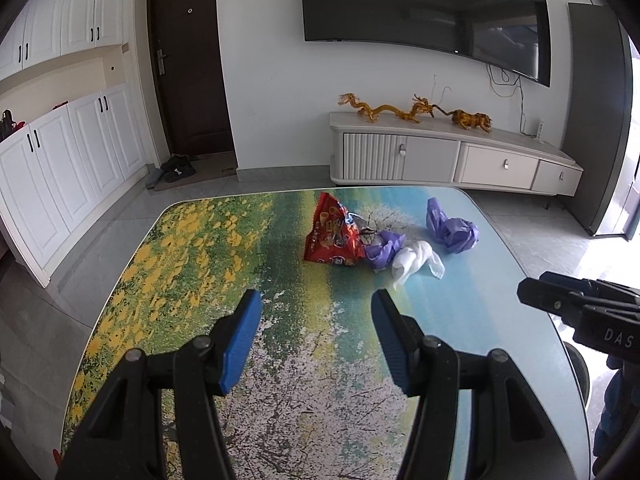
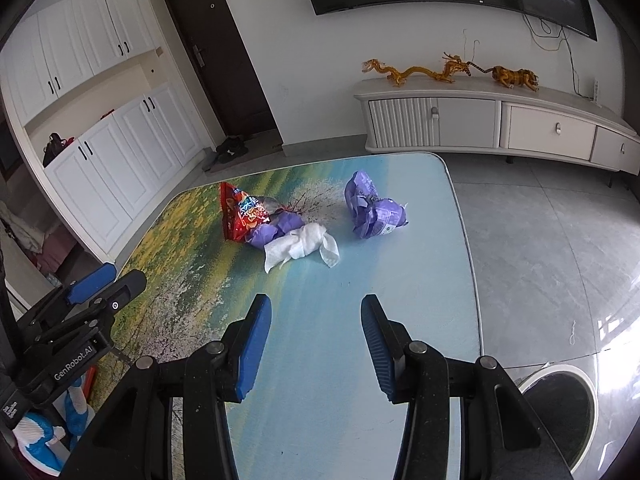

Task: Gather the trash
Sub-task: 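Move both tools back over the table toward the red chip bag, then grasp red chip bag with left tool while right tool grasps purple bag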

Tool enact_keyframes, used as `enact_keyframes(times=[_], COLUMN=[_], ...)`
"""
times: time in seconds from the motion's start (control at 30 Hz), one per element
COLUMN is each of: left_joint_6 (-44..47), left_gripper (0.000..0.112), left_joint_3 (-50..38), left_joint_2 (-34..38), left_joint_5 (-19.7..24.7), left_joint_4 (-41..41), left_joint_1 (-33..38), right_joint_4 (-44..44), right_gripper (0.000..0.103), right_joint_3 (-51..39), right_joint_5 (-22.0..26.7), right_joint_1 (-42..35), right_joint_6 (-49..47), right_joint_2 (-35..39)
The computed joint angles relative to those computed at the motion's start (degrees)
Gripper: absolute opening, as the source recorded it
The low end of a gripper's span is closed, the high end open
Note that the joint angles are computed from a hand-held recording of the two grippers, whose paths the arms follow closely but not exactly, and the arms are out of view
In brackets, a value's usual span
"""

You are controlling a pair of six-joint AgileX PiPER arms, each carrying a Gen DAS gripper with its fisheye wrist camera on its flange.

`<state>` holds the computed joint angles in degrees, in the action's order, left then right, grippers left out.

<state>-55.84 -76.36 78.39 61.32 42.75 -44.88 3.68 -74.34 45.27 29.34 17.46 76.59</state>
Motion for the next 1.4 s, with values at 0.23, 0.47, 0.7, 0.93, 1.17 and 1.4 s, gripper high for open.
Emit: enact_keyframes(times=[0.23, 0.47, 0.7, 0.93, 1.17, 1.4], left_joint_6=[-0.06, 0.09, 8.69, 33.53, 43.37, 40.58], left_gripper=[0.055, 0.055, 0.055, 0.055, 0.055, 0.065], left_joint_3=[0.50, 0.58, -3.01, -26.49, -36.05, -39.41], left_joint_2=[0.34, 0.44, 1.07, 10.71, 20.02, 29.79], left_joint_5=[-0.43, -0.56, -3.06, 0.80, 1.26, -0.92], left_joint_4=[-0.60, -0.97, -7.07, -22.12, -37.85, -39.14], left_joint_1=[0.28, 0.48, 7.69, 22.98, 28.63, 27.05], right_joint_4=[0.65, 1.25, 1.43, 3.22, 6.67, 6.42], right_gripper=[0.044, 0.044, 0.044, 0.044, 0.058, 0.059], right_joint_3=[0.47, 0.94, -2.16, -21.48, -28.74, -26.10], right_joint_5=[-0.08, -0.18, 1.39, 9.77, 8.34, 2.38], right_joint_1=[-0.46, -0.79, -2.45, -6.59, -8.89, -9.97], right_joint_6=[-0.52, -1.03, -2.29, -9.09, -12.33, -12.45], right_joint_2=[0.26, 0.06, 0.28, 6.42, 15.40, 24.01])
